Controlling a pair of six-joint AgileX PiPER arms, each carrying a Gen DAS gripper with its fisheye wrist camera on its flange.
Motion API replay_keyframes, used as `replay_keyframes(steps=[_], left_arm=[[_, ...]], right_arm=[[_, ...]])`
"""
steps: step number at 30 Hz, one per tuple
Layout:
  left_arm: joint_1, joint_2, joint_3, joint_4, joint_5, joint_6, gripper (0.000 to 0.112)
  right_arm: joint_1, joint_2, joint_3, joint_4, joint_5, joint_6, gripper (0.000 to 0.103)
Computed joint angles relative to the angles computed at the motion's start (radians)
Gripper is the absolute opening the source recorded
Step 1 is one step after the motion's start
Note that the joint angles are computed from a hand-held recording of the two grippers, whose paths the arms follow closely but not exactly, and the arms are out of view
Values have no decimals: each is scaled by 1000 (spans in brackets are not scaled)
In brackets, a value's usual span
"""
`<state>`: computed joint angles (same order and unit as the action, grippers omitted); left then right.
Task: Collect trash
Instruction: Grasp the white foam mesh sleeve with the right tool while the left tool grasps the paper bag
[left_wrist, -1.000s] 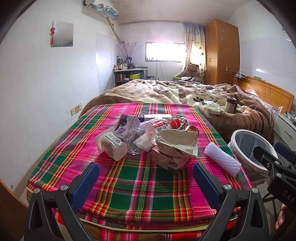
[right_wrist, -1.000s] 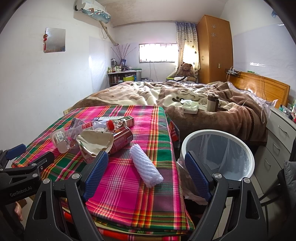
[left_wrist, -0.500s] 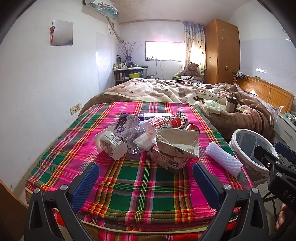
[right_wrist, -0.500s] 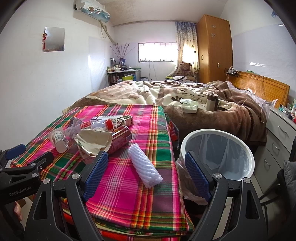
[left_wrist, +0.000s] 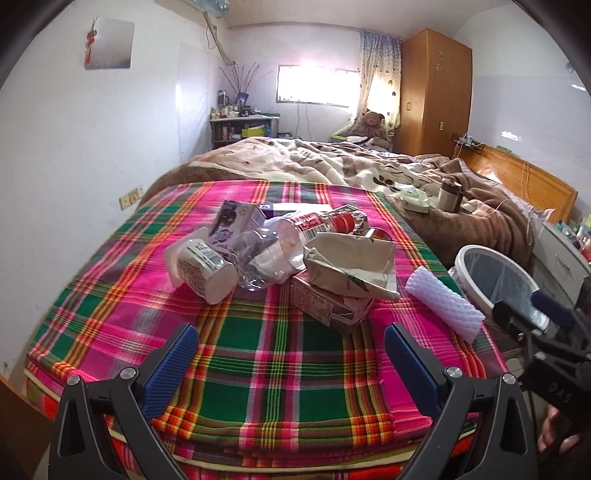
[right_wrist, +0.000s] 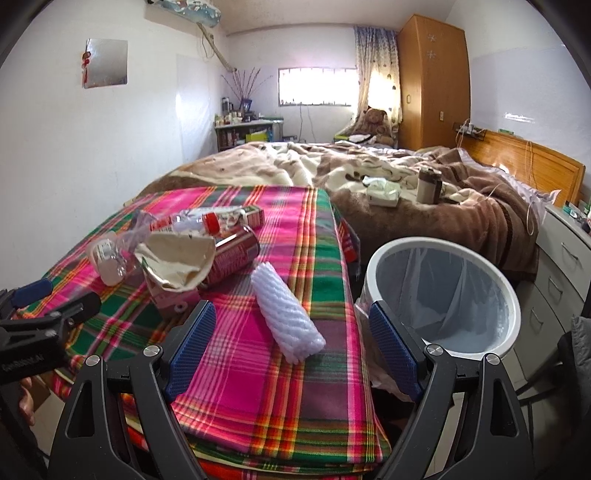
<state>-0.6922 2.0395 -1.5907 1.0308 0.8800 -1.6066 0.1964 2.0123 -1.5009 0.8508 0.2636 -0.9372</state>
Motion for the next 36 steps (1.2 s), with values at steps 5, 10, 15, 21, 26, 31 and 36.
replay_keyframes(steps=[5, 10, 15, 21, 26, 31, 36], left_arm=[[33, 12, -13, -17, -43, 52, 102], [67, 29, -54, -60, -86, 157, 102], [120, 69, -146, -143, -144, 319, 102], [175, 179, -372, -316, -115, 655, 101], [190, 283, -564, -380, -48, 849, 101], [227, 455, -876, -567, 82, 1132, 98], [218, 438, -829, -573, 47, 1148, 98]], right_arm=[[5, 69, -82, -194, 50, 176, 86], [0, 120, -157, -279, 113, 256, 85], [3, 172, -252, -366, 173, 335, 72], [-1, 246, -385, -398, 282, 367, 51], [-2, 270, -431, -395, 346, 362, 34], [-9, 253, -407, -360, 352, 336, 29], [-15, 266, -432, -357, 371, 344, 29]])
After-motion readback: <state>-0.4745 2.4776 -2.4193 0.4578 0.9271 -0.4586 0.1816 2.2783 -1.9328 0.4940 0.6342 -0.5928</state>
